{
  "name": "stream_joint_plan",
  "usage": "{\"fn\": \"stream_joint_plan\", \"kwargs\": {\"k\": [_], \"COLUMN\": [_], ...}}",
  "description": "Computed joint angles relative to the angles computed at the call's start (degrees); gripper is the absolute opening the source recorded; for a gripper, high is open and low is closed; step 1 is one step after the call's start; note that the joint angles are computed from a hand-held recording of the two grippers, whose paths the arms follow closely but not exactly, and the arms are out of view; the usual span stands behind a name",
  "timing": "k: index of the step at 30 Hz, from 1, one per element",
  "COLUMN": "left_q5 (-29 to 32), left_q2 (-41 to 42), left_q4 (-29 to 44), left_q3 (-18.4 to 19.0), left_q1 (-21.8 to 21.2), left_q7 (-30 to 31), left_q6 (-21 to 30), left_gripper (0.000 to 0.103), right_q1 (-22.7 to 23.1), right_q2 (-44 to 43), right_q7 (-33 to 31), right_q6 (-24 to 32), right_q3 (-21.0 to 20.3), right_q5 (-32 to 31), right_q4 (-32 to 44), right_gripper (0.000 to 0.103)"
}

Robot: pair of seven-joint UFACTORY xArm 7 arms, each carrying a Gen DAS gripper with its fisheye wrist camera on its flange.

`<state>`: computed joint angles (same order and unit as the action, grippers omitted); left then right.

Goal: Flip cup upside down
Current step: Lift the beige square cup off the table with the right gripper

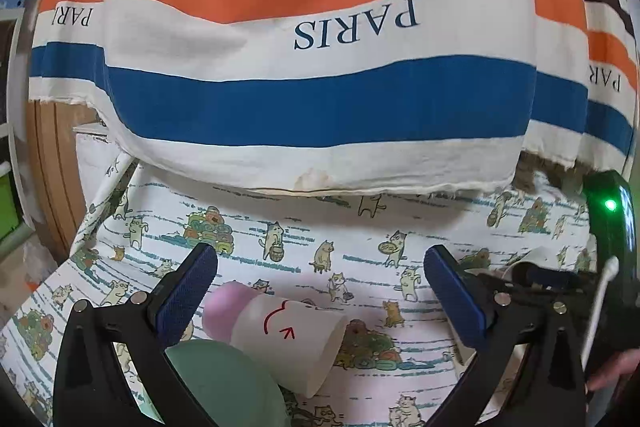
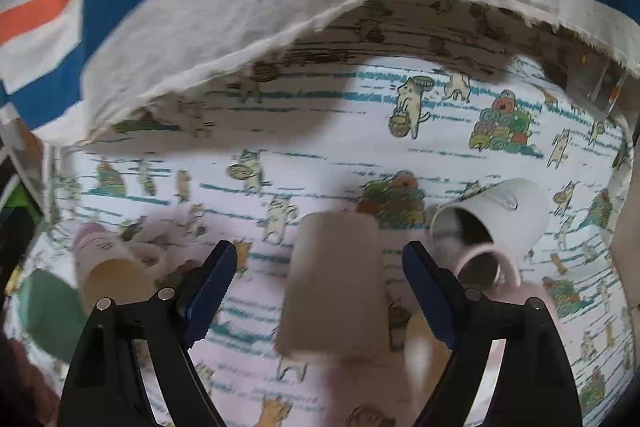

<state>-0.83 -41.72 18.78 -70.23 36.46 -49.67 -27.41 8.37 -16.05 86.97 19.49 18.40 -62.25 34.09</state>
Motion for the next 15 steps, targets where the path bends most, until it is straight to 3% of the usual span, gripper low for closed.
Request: {"fn": "stream_joint_plan", "kwargs": {"k": [6,15], "left_q5": [1.64,4.07], "left_q2": [2.24,2.88], "left_q4": [1.16,2.94], "left_q3": [0.84,-0.25], "left_q1": [-0.78,0.71], "left_q7": [0.14,-0.81], "left_q6": [3.05,7.05], "left_gripper": [0.103,0.103], "right_q1": [2.27,5.09], "right_q2": [4.55,8.52], "right_q7": [-5.57,-11.12], "right_q6": [4.97,5.44], "right_q3": [-1.6,-4.88], "right_q5": [3.71,9.83], "right_q4": [2.68,4.34], "right_gripper": [0.08,0.076]}}
